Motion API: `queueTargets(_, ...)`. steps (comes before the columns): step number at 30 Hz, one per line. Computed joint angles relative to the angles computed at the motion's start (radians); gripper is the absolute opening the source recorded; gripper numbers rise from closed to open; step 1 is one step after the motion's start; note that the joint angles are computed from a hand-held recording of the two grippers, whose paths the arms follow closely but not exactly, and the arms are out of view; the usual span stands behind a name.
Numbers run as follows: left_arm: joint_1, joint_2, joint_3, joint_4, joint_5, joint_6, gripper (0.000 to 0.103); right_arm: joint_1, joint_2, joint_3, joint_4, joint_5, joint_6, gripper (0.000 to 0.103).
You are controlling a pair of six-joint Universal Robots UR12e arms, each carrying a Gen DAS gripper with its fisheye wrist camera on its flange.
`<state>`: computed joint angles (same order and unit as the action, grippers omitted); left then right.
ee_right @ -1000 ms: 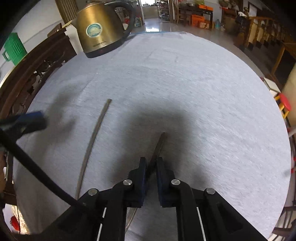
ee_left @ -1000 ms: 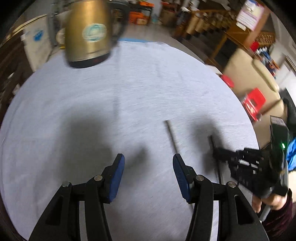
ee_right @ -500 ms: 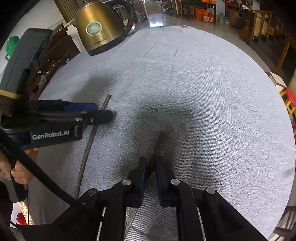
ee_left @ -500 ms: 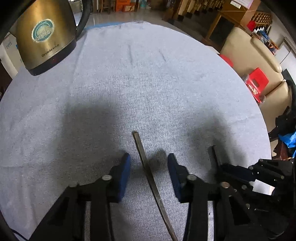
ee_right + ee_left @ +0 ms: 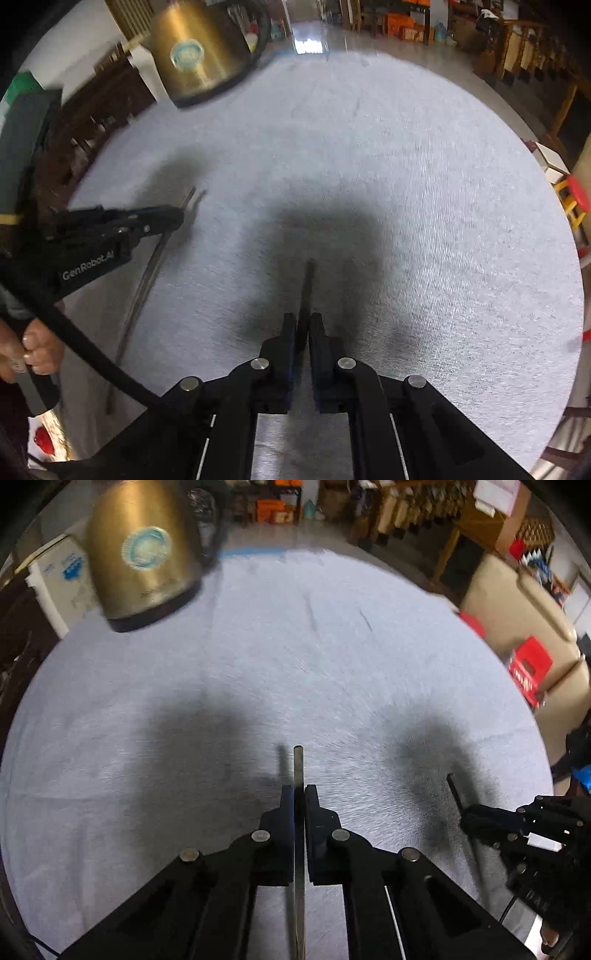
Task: Organize utensils
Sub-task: 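Carry both held chopsticks up over the metal cup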
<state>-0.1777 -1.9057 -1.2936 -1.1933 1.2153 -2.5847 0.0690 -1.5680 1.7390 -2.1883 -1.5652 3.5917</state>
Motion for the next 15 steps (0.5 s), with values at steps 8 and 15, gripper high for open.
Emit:
queueTargets(8, 0.093, 0.101, -0.084, 0.186, -0.061, -0.094, 0.005, 0.036, -0.101, 0.065, -0.202, -0.137, 0.05, 0.007)
queueTargets(15, 0.194, 0.206, -0.188, 0.345, -0.104, -0.188, 0.005, 0.117, -0.175, 0.102, -0.326, -0.346, 0.106, 0.007)
